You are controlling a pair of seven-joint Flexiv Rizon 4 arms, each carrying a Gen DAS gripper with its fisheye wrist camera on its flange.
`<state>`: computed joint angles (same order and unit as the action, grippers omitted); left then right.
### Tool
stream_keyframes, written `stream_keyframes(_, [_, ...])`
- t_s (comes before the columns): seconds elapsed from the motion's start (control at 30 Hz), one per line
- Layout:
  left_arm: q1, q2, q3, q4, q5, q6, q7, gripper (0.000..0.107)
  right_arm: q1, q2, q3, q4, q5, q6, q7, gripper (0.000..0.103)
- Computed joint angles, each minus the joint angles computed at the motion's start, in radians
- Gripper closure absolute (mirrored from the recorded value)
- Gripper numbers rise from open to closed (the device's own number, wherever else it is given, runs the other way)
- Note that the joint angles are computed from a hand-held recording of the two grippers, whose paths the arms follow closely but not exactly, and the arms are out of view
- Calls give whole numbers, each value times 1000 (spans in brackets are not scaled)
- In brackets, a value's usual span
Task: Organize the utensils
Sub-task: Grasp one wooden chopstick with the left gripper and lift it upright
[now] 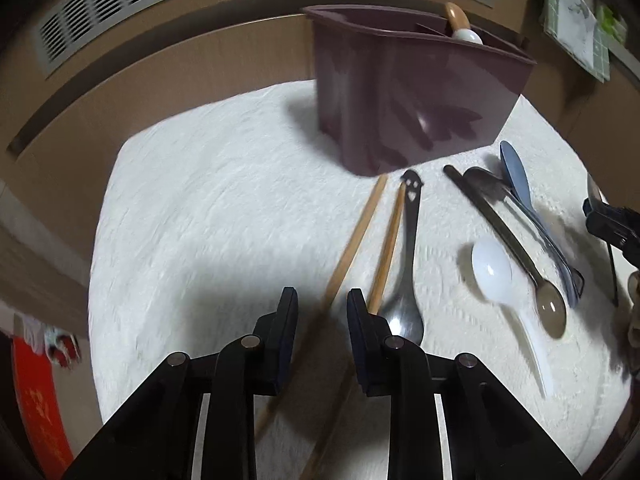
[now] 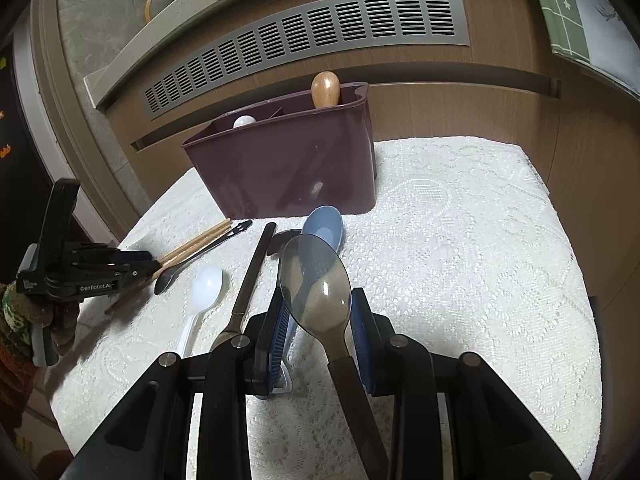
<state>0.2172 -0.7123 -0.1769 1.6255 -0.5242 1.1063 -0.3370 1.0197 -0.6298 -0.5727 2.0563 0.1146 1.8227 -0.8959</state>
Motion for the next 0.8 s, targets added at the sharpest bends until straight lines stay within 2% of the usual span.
stream_keyframes(0.2, [-79, -86, 43, -176, 81, -98, -93, 88, 25, -3, -32, 3, -3, -6, 3, 75])
stream_keyframes(0.27, [-80, -83, 34, -163, 84, -74, -100, 91, 22, 1, -31, 4, -1, -2, 2, 75])
stream_keyframes(0.33, [-48, -56, -5, -106, 44, -44, -88, 100, 19, 8, -29, 3, 7, 11, 3, 75])
stream_keyframes(0.43, [59, 23, -112, 18, -129, -74, -41, 101, 39, 17, -43, 12, 31, 42, -10, 75])
stream_keyframes(0.53, [134, 108, -192, 140, -340, -82, 77, 102, 50, 27, -39, 12, 60, 68, -39, 75])
stream_keyframes(0.67, [153, 179, -231, 216, -557, -56, 208, 102, 79, 25, -55, -6, 100, 69, -71, 75])
stream_keyframes(0.8, [143, 238, -230, 246, -717, -62, 292, 102, 115, 28, -90, -8, 121, 58, -76, 75])
